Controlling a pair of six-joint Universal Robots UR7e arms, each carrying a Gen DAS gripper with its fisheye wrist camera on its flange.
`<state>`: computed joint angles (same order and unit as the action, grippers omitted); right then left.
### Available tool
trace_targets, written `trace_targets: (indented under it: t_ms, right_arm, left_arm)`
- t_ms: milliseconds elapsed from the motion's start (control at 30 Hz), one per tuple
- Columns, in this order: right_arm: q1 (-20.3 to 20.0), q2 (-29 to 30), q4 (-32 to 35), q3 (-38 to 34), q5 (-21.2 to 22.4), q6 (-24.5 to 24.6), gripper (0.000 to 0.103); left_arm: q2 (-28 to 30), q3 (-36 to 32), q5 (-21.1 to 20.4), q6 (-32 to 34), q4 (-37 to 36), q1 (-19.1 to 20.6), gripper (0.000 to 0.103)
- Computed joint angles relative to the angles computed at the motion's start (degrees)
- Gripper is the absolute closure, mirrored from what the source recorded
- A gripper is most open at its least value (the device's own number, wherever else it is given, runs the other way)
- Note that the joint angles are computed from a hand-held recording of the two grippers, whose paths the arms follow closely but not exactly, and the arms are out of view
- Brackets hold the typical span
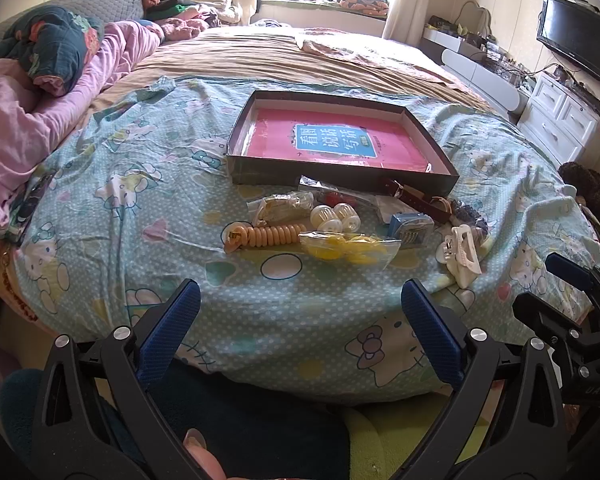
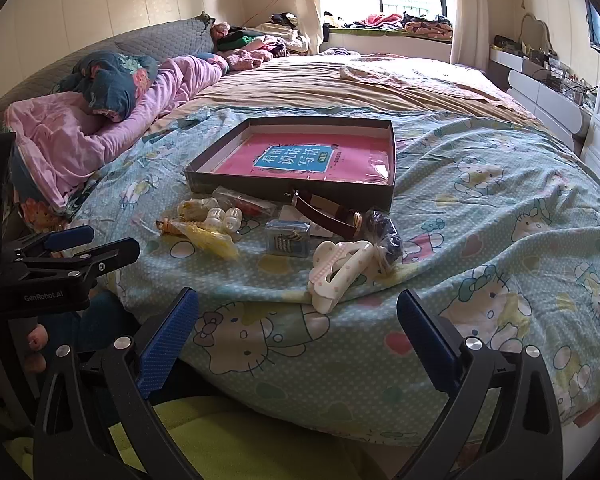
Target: Organize jewelry
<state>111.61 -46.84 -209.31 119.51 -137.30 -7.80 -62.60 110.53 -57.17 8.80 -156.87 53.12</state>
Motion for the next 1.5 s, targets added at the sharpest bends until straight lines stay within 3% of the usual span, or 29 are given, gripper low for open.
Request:
trace_targets:
  t_ms: [667, 1067, 1500]
  right_arm:
    - [-0.10, 0.34, 0.07, -0.39, 0.62, -0.65, 0.004]
    - [-1.87, 0.76, 2.22, -2.18, 2.37, -2.71, 0.004]
    - [-6.16, -0.41, 3.17, -1.66, 3.25, 0.59, 0.004]
  left_arm:
    - [0.08, -0.45, -0.31, -0.56, 0.39, 0.20, 0.009]
    - [1.24, -3.65, -0.55, -3.37, 3.51, 2.97, 0.009]
    - [4.15, -7.07, -8.15, -2.95, 7.96, 4.70, 0.009]
